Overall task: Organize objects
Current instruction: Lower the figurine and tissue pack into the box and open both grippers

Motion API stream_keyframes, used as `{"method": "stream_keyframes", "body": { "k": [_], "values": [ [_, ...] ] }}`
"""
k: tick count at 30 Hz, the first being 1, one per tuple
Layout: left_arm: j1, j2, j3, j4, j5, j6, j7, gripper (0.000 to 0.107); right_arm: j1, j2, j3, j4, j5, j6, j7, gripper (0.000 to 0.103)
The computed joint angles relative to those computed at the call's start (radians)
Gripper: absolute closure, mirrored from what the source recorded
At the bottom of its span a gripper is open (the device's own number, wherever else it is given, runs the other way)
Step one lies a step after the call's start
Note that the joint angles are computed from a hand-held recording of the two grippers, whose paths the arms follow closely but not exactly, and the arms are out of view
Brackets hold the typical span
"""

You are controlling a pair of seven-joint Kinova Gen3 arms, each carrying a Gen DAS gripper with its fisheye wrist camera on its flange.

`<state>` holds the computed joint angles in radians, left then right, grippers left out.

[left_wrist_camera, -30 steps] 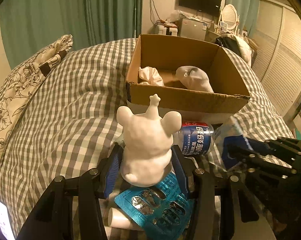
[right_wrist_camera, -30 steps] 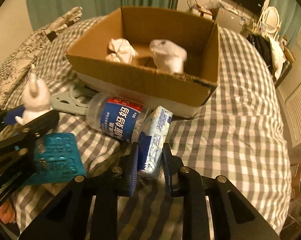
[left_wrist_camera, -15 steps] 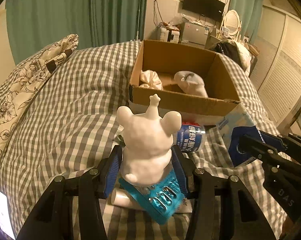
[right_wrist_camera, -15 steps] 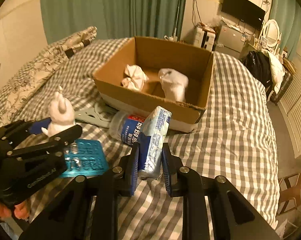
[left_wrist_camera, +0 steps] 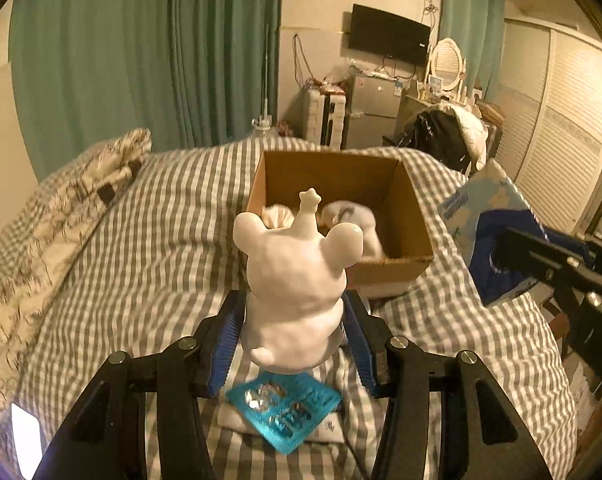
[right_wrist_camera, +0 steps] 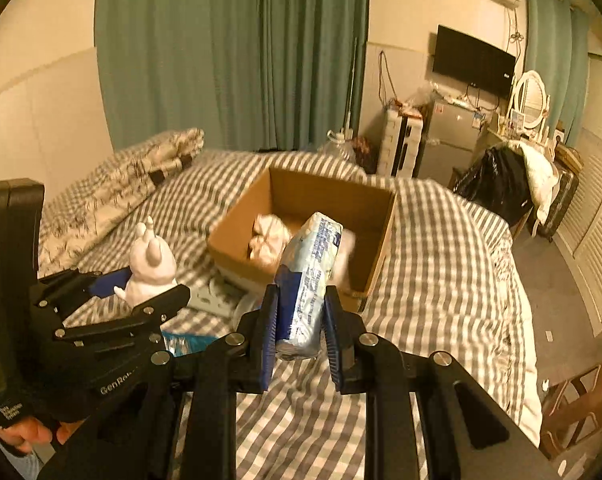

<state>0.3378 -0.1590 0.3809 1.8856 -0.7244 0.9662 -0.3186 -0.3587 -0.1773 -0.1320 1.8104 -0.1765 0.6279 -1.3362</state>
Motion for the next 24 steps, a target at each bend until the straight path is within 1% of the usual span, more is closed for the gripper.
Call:
{"method": "stream_keyframes", "body": {
  "k": [4,6,8,14,16,20,23,24],
  "values": [
    [0.001,0.033,-0.009,-0.051,-0.039,0.009,-0.034,0.056,-0.007,0.009,0.019,-0.040,-0.022,-0.010,0.039,0.082],
    [0.005,0.050,-0.020,-0.071,-0.063,0.001,-0.046,0.056,-0.004,0.025,0.018,-0.068,-0.021,-0.013,0.049,0.082],
    [0.006,0.071,-0.040,-0.092,-0.081,-0.011,-0.066,0.056,0.001,0.049,0.011,-0.099,-0.010,-0.021,0.047,0.082],
    [0.016,0.140,-0.111,-0.149,-0.113,-0.043,-0.131,0.056,0.019,0.143,0.015,-0.198,-0.024,-0.056,0.059,0.082],
    [0.016,0.162,-0.138,-0.167,-0.111,-0.070,-0.162,0.056,0.026,0.176,0.010,-0.236,-0.015,-0.070,0.051,0.082],
    [0.013,0.210,-0.187,-0.196,-0.098,-0.127,-0.206,0.056,0.024,0.248,-0.001,-0.306,0.042,-0.101,0.020,0.082],
    [0.012,0.259,-0.228,-0.209,-0.102,-0.158,-0.215,0.056,0.014,0.316,-0.004,-0.349,0.078,-0.102,-0.009,0.082],
    [0.006,0.276,-0.242,-0.213,-0.081,-0.174,-0.231,0.056,0.011,0.335,-0.004,-0.355,0.086,-0.101,-0.019,0.082]
  ]
}}
